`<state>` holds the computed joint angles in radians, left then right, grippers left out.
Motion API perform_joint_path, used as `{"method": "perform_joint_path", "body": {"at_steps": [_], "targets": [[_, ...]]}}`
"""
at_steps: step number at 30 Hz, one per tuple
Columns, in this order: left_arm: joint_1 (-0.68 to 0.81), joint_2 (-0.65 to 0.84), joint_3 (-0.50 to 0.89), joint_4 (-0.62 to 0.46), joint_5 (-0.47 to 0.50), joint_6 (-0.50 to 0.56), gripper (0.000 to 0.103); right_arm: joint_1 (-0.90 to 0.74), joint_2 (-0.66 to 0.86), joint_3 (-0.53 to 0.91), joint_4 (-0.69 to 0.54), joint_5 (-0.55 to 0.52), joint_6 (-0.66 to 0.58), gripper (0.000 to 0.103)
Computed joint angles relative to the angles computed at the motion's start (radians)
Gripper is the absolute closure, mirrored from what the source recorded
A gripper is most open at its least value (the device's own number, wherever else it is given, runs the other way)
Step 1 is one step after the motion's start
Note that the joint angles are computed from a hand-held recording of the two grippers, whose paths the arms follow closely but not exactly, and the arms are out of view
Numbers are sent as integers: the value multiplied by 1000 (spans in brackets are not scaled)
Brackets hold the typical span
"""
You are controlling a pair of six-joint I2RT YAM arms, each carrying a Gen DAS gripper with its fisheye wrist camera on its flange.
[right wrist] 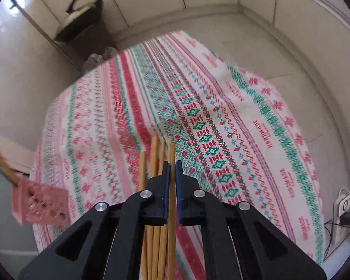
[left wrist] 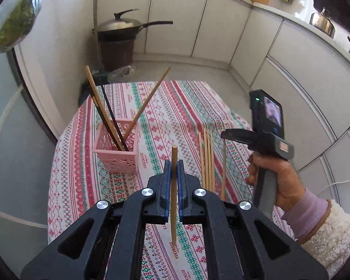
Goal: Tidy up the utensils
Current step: 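Pinch one wooden chopstick with the left gripper while the right gripper grasps another, then carry the chopsticks over the pink holder and insert them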
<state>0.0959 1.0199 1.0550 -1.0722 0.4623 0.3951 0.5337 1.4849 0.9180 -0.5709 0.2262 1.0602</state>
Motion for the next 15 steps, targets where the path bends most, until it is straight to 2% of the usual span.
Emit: {"method": "perform_joint_path", "body": {"at_steps": [6, 15], "targets": [[97, -29, 48, -50, 79, 37, 99, 186, -212, 46, -184, 141, 89, 98], [303, 11, 150, -150, 183, 148, 99, 477, -293, 251, -393, 368, 217, 98]]}}
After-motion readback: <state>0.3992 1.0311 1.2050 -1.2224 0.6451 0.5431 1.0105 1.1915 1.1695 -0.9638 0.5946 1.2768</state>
